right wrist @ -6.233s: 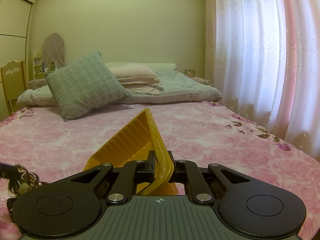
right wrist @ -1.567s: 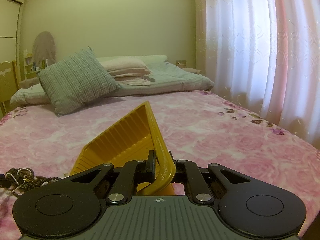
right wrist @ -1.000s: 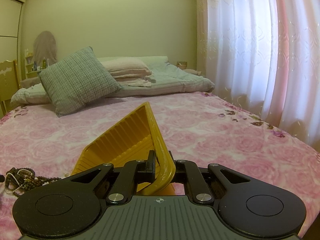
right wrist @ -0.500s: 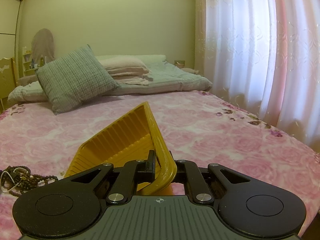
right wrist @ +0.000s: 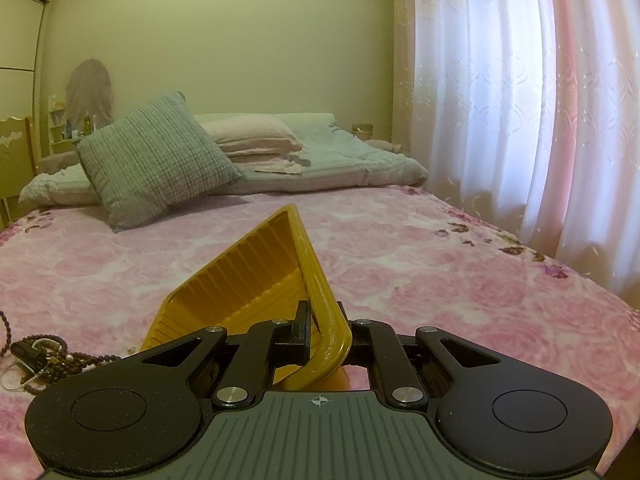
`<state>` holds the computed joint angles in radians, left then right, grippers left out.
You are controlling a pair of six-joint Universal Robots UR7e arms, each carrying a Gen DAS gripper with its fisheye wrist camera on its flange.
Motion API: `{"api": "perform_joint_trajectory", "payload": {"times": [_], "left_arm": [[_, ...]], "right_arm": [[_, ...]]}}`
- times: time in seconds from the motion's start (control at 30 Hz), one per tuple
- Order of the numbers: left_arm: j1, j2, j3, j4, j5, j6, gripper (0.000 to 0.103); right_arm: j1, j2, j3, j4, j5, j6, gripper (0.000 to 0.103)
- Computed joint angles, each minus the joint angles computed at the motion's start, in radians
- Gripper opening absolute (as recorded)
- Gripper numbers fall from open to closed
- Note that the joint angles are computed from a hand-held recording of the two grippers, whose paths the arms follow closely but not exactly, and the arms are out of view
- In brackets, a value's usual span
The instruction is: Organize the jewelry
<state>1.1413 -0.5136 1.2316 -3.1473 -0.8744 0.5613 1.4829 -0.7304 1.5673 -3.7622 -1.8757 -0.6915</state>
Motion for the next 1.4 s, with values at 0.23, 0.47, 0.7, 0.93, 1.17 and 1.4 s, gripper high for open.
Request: {"api": "perform_joint_trajectory", "payload": {"times": [0.23, 0.47, 0.7, 0.93, 1.17, 1.4], "left_arm": [[-0.048, -0.022, 0.016, 0.035, -0.1, 0.0, 0.006], [-0.087, 0.018, -0.001, 0.136, -0.261, -0.065, 0.006], [-0.114, 0.098, -0.057, 0.23, -0.407, -0.106, 0.006], [-0.125, 0.167, -0.127, 0.279, -0.49, -0.127, 0.007], [-0.116, 0.162, -0.11, 0.248, -0.442, -0.123, 0.016], [-0.088, 0.074, 0.026, 0.086, -0.255, -0.094, 0.018]], "right_arm": [[0.004, -0.004, 0.006, 0.0, 0.008, 0.0, 0.009], [0.006, -0.011, 0.015, 0.002, 0.016, 0.008, 0.009], [0.005, -0.014, 0.023, -0.005, 0.024, 0.01, 0.01], [0.004, -0.016, 0.022, 0.001, 0.026, 0.021, 0.01], [0.005, -0.014, 0.019, 0.003, 0.022, 0.03, 0.01], [0.003, -0.016, 0.021, 0.003, 0.024, 0.031, 0.01]]}}
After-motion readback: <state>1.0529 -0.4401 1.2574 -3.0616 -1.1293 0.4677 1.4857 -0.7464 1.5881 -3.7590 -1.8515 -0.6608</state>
